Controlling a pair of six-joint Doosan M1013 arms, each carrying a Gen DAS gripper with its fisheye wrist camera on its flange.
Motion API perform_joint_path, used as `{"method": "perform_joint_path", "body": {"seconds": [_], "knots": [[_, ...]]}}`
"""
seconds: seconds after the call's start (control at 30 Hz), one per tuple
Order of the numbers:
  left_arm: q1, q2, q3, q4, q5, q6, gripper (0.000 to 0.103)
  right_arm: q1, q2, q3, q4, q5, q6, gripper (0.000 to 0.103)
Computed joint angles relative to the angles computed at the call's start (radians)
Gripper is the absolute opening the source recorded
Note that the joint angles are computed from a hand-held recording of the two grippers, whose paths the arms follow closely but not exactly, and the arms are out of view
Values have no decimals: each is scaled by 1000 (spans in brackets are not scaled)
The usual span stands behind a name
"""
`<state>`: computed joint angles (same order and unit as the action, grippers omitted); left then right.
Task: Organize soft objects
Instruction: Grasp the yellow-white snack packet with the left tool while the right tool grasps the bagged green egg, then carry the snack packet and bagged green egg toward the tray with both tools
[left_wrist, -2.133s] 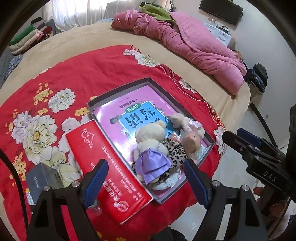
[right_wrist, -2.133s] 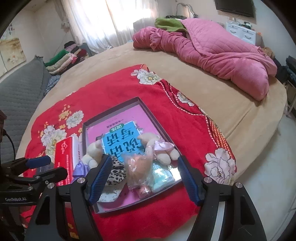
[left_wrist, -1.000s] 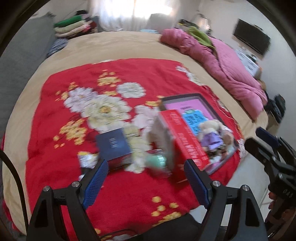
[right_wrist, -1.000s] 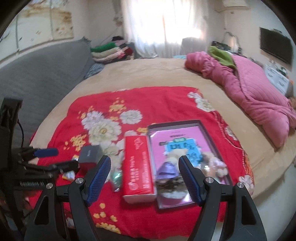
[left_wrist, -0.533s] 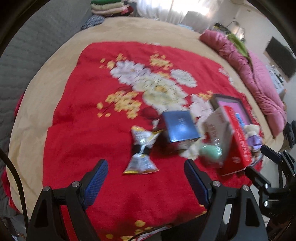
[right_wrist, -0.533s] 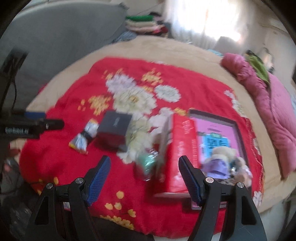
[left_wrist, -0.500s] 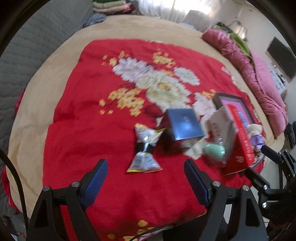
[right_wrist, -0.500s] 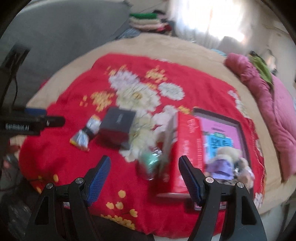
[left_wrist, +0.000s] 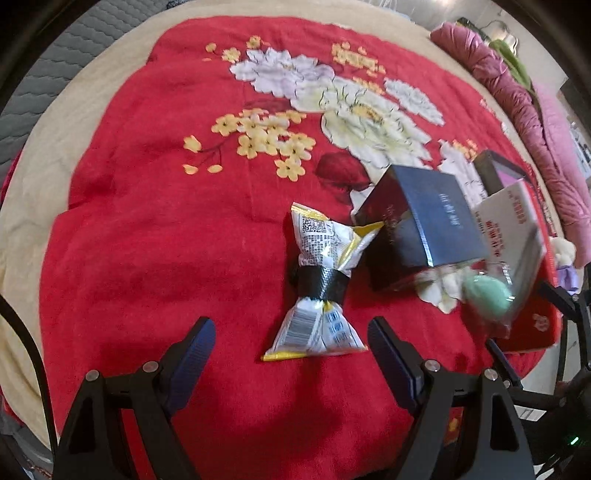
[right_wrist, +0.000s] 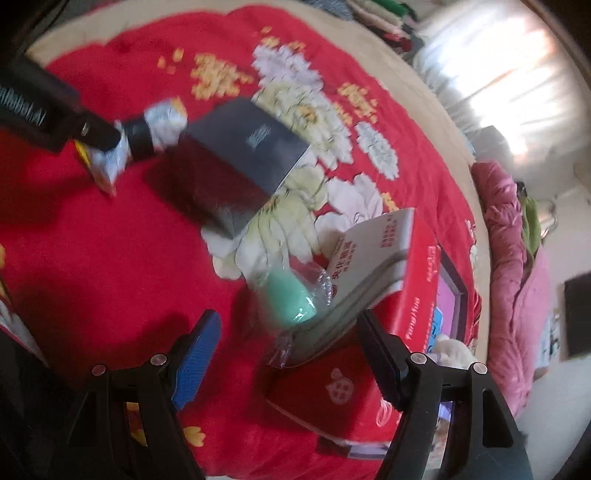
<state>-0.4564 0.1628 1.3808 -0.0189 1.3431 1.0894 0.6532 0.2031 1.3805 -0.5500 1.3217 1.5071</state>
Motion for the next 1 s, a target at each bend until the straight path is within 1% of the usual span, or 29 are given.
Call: {"method": "perform_joint_path", "body": {"seconds": [0.13,0.23,0.3,0.33,0.37,0.47,0.5,0.53,0.57,0.63,0.67,0.7,0.73,0.77,0.87,1.0], "knots": [[3,30,-13,1,18,13,84,18,19,22,-91,13,-57,76],[2,45,-21,8,22,20,84,29,30,43,-158,8,-96,75],[7,54,-26,-12,24,26,84,31,37,55,-188,1,-115,75],[5,59,-29,-10,31,29,84,33,40,57,-198,1,-123,72],[3,64,-33,-4,38,30,84,32,43,58,-199,2,-131,66],[-3,76,-40,11,49,37,83,25,46,61,-202,-10,-136,60],[-5,79,-42,17,50,37,83,20,46,60,-197,-19,-133,56],[-7,81,-42,21,51,36,83,18,46,57,-190,-21,-128,49],[-10,81,-42,31,53,35,82,12,46,53,-173,-24,-121,49],[-14,80,-41,44,45,32,73,3,41,44,-138,-37,-110,47],[-15,78,-40,46,40,30,61,-1,37,40,-119,-43,-101,47],[-13,76,-38,35,29,29,53,-7,32,33,-96,-47,-90,47],[-9,77,-42,19,20,29,48,-9,28,29,-80,-49,-78,47],[-7,78,-44,4,13,28,41,-15,24,21,-54,-49,-68,47],[-2,67,-44,-5,4,19,39,-35,8,-2,24,-59,-26,47],[-10,37,-45,11,-29,-8,39,-77,-26,-28,195,-92,61,47]]}}
